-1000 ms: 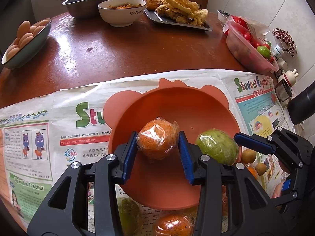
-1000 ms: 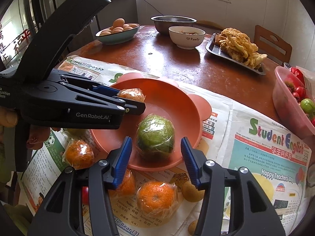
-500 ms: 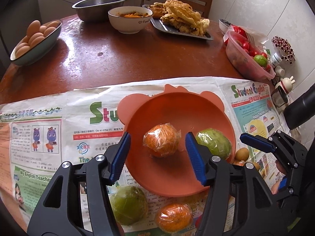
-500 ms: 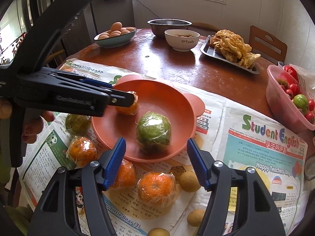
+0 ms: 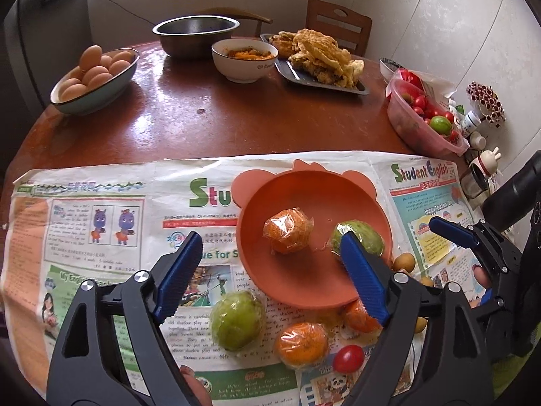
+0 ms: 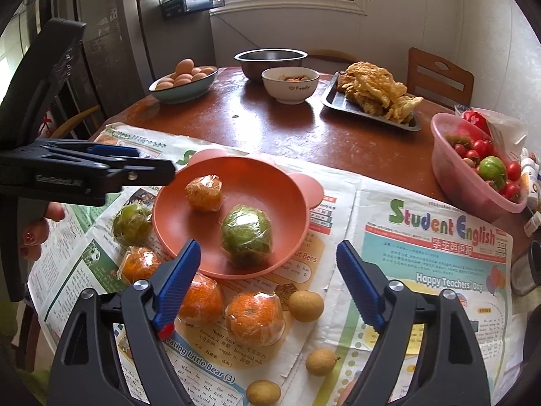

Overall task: Organize fruits
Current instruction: 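Withdraw both tools from the plate toward the remaining fruit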

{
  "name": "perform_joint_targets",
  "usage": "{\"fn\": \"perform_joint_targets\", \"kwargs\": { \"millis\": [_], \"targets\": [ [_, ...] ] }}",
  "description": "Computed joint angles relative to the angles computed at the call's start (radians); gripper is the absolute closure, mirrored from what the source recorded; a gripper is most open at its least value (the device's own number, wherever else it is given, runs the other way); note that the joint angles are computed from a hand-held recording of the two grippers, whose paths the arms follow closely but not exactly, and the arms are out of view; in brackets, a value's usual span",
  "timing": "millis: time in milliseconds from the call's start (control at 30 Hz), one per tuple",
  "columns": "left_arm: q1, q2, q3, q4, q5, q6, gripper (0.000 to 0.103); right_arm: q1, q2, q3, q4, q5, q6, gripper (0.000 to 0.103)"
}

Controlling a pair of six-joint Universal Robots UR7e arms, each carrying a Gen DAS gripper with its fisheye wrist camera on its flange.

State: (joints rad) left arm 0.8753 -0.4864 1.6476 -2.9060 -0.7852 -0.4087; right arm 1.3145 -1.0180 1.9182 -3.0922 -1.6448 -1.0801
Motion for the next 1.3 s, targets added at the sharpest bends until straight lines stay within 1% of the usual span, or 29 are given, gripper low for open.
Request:
{"fn": "perform_joint_targets", "kwargs": {
  "millis": [67,167,333,900,1067,1300],
  "targets": [
    [-0.006,-0.011,0.016,-0.008,0.006,-0.004,0.021,-0.001,-0.006,0.002,-0.002,0.003,0.008,0.016],
    [-0.015,-0.021,0.035,-0.013,0.03,-0.016,0.015,-0.003,-0.016,0.011,-0.019,0.011,0.013,0.012],
    [-0.03,-0.037,0.066,-0.021,0.053,-0.036,0.01,-0.009,-0.037,0.024,-0.038,0.026,0.023,0.01],
    [-0.085,-0.076,0.158,-0.059,0.082,-0.076,0.01,-0.037,-0.14,0.093,-0.106,0.072,0.052,0.007],
    [-0.103,-0.082,0.179,-0.065,0.103,-0.09,0.01,-0.045,-0.167,0.118,-0.12,0.083,0.051,0.007],
    [-0.114,-0.084,0.212,-0.052,0.097,-0.122,0.009,-0.062,-0.182,0.15,-0.129,0.079,0.042,0.006]
  ]
}}
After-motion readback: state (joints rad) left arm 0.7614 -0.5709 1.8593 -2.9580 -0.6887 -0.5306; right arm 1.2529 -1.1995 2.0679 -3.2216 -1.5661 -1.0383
